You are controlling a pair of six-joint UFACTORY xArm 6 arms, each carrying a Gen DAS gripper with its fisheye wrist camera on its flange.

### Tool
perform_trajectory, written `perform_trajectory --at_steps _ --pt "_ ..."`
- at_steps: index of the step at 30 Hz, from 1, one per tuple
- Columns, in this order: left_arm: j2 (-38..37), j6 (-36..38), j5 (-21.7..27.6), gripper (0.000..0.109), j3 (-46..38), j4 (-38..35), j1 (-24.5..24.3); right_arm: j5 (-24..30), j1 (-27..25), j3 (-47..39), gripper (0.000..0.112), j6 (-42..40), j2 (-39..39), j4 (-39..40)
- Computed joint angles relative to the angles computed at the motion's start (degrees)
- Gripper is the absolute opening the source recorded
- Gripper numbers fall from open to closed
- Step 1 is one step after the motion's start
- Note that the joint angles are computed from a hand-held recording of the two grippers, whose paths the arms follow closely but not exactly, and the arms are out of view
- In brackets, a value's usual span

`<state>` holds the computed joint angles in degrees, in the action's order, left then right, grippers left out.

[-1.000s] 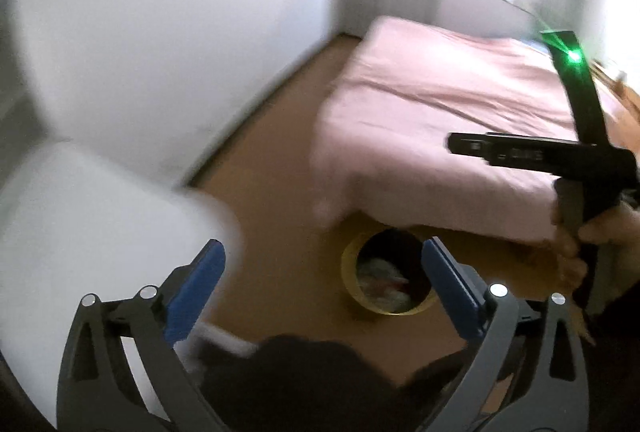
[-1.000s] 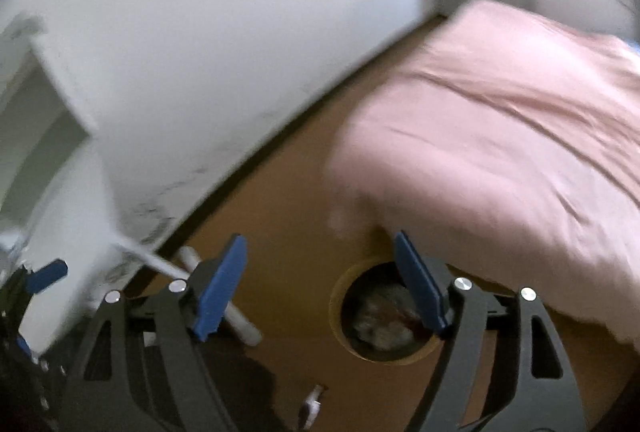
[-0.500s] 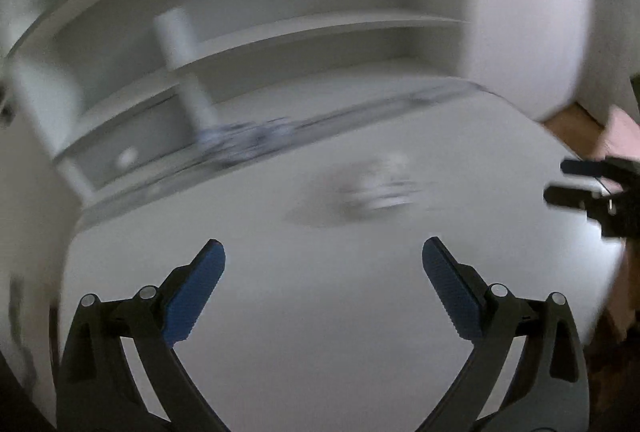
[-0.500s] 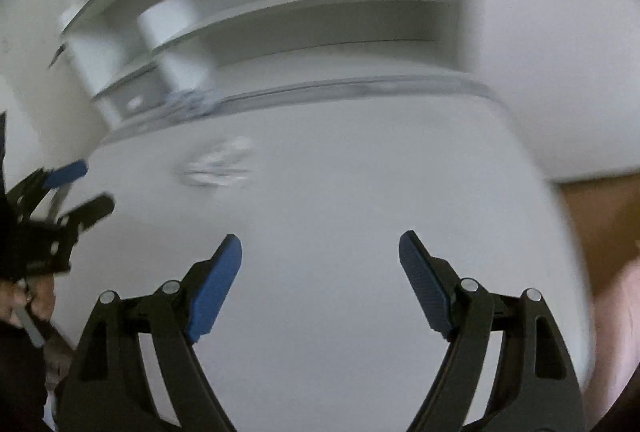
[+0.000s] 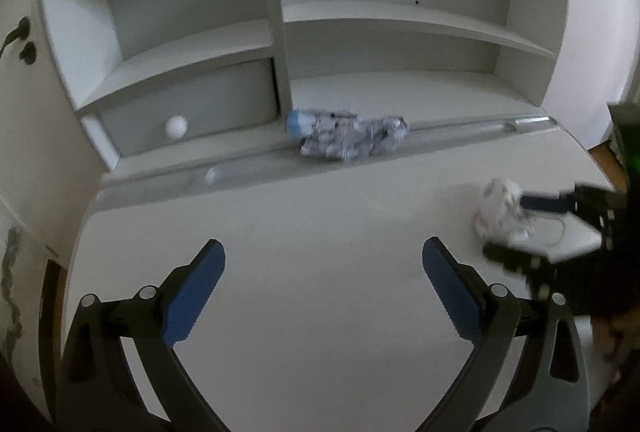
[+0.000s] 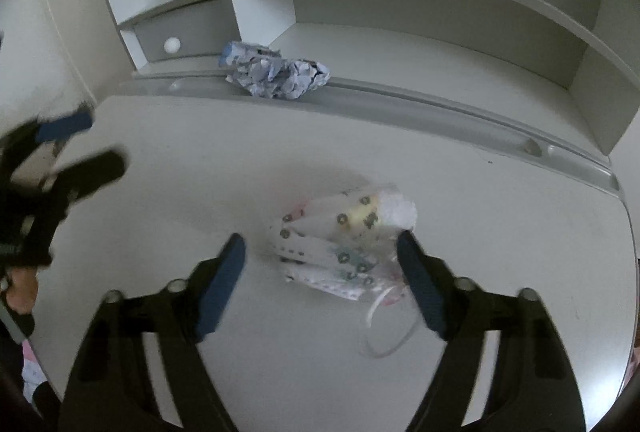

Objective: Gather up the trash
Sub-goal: 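Grasp the white face mask with the right tool while the left tool grasps the crumpled foil wrapper, then carry the mask and foil wrapper over the black bin and release both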

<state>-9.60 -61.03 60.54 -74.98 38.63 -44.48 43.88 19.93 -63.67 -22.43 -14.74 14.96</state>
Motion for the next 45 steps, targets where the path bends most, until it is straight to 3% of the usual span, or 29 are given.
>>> perform_trajectory --at_steps 2,3,8,15,19,22,24,28,32,38,42,45 --pt "3.7 1.8 -0.8 0.096 -3.3 0.0 1.7 -0.6 -0.2 0.3 0.035 0.6 -0.2 -1.1" --pt "6.6 3.4 -1.1 0.096 -6.2 -0.8 2.8 -1.0 -0.4 0.4 0.032 0.5 -0.2 -1.4" --pt "17.4 7.1 -1.2 0.096 -17.2 -2.5 6.0 -0.1 -2.2 1.8 0.032 -2.5 -2.6 0.9" --pt "31.4 10.3 5.9 0.096 -34.4 -2.5 6.3 2.2 -4.4 3.4 0.032 -6.3 -5.1 4.0" --pt "36.9 12.5 10.7 0.096 -41.8 -2.8 6.2 2.5 -5.3 3.4 0.032 -7.6 -5.0 6.0" --pt "37.6 12.1 10.7 0.095 -42.7 -3.8 6.6 2.4 -5.9 3.2 0.032 -7.9 -4.6 6.9" --pt "36.8 11.8 9.5 0.088 -41.5 -3.4 6.5 2.4 -6.3 3.3 0.032 -8.0 -4.8 7.3" --pt "34.6 12.4 10.0 0.061 -39.5 -0.7 4.5 1.7 -6.8 4.8 0.032 -7.5 -6.4 7.2" --pt "31.7 11.2 10.4 0.055 -37.2 0.9 1.6 2.1 -8.9 6.6 0.032 -6.8 -9.3 7.7" --pt "29.4 11.1 10.0 0.055 -37.4 -0.7 -4.0 4.8 -18.0 10.9 0.032 -6.7 -16.4 8.5" --pt "32.0 12.3 8.7 0.055 -42.2 -2.6 -8.8 7.2 -30.1 14.4 0.032 -8.9 -22.2 9.9" --pt "38.3 15.9 7.3 0.055 -51.7 -4.6 -12.7 10.0 -41.2 15.5 0.032 -12.2 -24.6 11.8"
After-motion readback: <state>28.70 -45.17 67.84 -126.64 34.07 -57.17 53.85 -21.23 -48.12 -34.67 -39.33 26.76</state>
